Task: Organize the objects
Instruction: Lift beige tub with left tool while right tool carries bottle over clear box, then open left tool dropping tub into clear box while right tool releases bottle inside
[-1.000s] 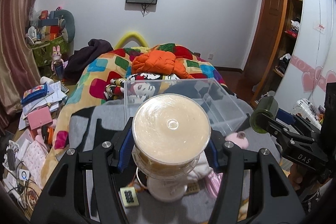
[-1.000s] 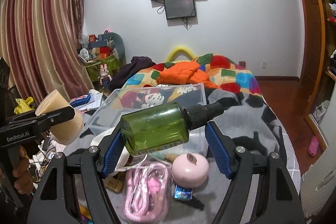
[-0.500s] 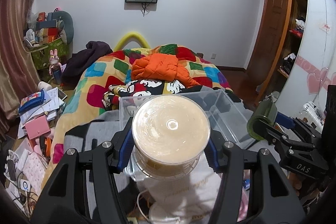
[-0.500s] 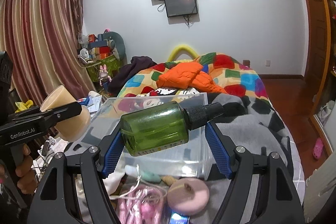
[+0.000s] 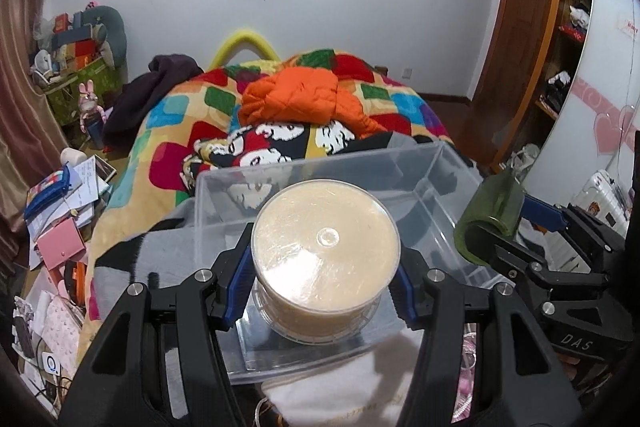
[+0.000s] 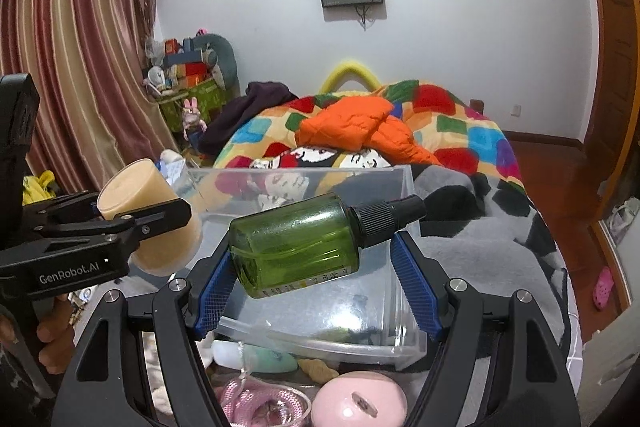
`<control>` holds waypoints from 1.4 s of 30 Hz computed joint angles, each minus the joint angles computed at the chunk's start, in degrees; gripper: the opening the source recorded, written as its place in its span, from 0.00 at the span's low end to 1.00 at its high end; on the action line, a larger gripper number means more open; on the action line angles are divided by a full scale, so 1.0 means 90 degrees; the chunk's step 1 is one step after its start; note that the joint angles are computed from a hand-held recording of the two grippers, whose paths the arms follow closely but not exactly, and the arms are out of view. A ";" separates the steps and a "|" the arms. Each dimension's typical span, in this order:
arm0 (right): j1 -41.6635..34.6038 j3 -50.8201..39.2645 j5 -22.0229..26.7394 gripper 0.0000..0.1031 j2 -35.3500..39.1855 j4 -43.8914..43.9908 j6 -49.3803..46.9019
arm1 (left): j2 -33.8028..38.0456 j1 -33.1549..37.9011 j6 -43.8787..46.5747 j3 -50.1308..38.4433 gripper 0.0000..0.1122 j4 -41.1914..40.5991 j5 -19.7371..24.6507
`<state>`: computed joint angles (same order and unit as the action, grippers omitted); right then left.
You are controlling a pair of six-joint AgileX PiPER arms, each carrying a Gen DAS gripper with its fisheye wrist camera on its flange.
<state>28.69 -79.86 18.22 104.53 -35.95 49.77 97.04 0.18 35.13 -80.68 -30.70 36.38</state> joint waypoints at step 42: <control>-0.0104 -0.1872 0.1620 0.71 0.1420 0.2184 -0.2828 | 0.0883 -0.0095 -0.0401 -0.0899 0.50 0.0673 0.0800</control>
